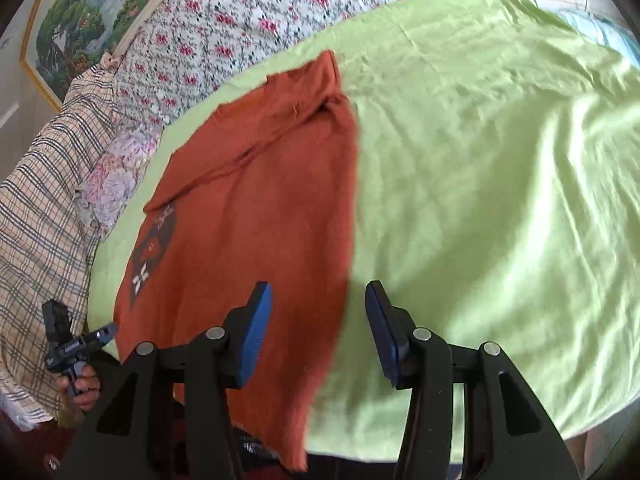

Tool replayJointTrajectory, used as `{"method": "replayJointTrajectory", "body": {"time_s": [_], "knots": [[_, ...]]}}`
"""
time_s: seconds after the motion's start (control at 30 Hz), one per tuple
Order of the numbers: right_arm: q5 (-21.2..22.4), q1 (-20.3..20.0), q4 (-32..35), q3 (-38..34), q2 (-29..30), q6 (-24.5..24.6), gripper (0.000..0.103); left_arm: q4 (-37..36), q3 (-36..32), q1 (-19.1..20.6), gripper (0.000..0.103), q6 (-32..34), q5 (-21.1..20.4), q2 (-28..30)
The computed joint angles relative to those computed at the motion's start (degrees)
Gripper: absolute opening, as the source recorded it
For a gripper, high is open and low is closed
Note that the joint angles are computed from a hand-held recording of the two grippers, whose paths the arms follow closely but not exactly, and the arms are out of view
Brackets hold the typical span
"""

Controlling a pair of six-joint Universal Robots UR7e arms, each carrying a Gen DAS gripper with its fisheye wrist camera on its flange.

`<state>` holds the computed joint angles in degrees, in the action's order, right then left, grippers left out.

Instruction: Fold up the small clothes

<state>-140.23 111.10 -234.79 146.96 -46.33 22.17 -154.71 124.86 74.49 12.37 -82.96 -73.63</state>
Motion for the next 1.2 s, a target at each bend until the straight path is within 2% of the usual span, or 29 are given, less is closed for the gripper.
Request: {"method": "replayJointTrajectory", "body": {"time_s": [0.03, 0.1, 0.13, 0.2, 0.27, 0.4, 0.6, 0.77, 0.8, 0.87, 0.9, 0.97, 1.03, 1.07, 1.13, 1.2], "knots": [[1.2, -0.3, -0.7, 0.7, 0.1, 0.1, 0.050, -0.2, 0.0, -0.3, 0.060, 0.5, 0.2, 0.4], [5.5, -0.7, -4.6, 2.3, 1.9, -0.5, 0.050, -0.1, -0.3, -0.6, 0.046, 1.2, 0.6, 1.0], [5.9, -0.9, -5.0, 2.3, 2.0, -0.8, 0.050, 0.5, -0.8, -0.6, 0.034, 1.4, 0.2, 1.3], [11.8, -3.0, -10.4, 2.8, 4.8, -3.1, 0.050, 1.4, -1.6, -0.3, 0.026, 1.2, -0.6, 2.0], [14.0, -4.2, -13.0, 2.9, 6.0, -4.5, 0.050, 1.4, -2.1, -0.3, 0.011, 1.3, -0.5, 2.4], [17.8, -5.5, -15.4, 4.0, 6.4, -4.5, 0.049, 1.2, -1.8, 0.4, 0.010, 2.6, -1.3, 1.7], [21.8, -7.6, -13.9, 5.0, 5.2, -4.6, 0.044, 6.9, -4.3, 1.6, 0.019, 3.2, -3.3, 2.4], [20.3, -6.6, -13.0, 3.1, 6.6, -5.6, 0.043, 8.7, -4.7, 2.4, 0.014, 5.1, -4.4, 2.2], [20.3, -6.6, -13.0, 3.1, 6.6, -5.6, 0.039, 8.0, -4.4, 2.4, 0.011, 5.8, -4.0, 2.0], [18.8, -6.3, -12.3, 3.2, 6.4, -4.9, 0.006, 6.2, -3.5, 2.0, 0.008, 7.0, -3.4, 1.4], [18.5, -6.5, -12.1, 3.6, 6.4, -3.9, 0.007, 5.3, -3.1, 2.2, 0.008, 7.6, -4.0, 0.7], [21.0, -7.4, -18.0, 4.9, 8.1, -4.6, 0.007, 5.3, -3.2, 2.8, 0.008, 7.8, -5.7, 0.2], [21.8, -7.7, -21.5, 5.7, 9.4, -5.0, 0.007, 6.5, -4.0, 3.1, 0.009, 6.8, -5.6, 0.9], [22.3, -8.3, -21.4, 5.9, 9.5, -5.1, 0.007, 7.3, -4.4, 3.1, 0.014, 6.1, -4.7, 1.4], [23.9, -9.6, -20.8, 5.8, 9.6, -6.0, 0.007, 8.2, -5.0, 3.5, 0.016, 4.9, -5.6, 2.0], [25.6, -10.9, -21.9, 5.9, 10.1, -6.1, 0.008, 6.6, -4.4, 3.3, 0.012, 5.3, -6.0, 2.0]]}}
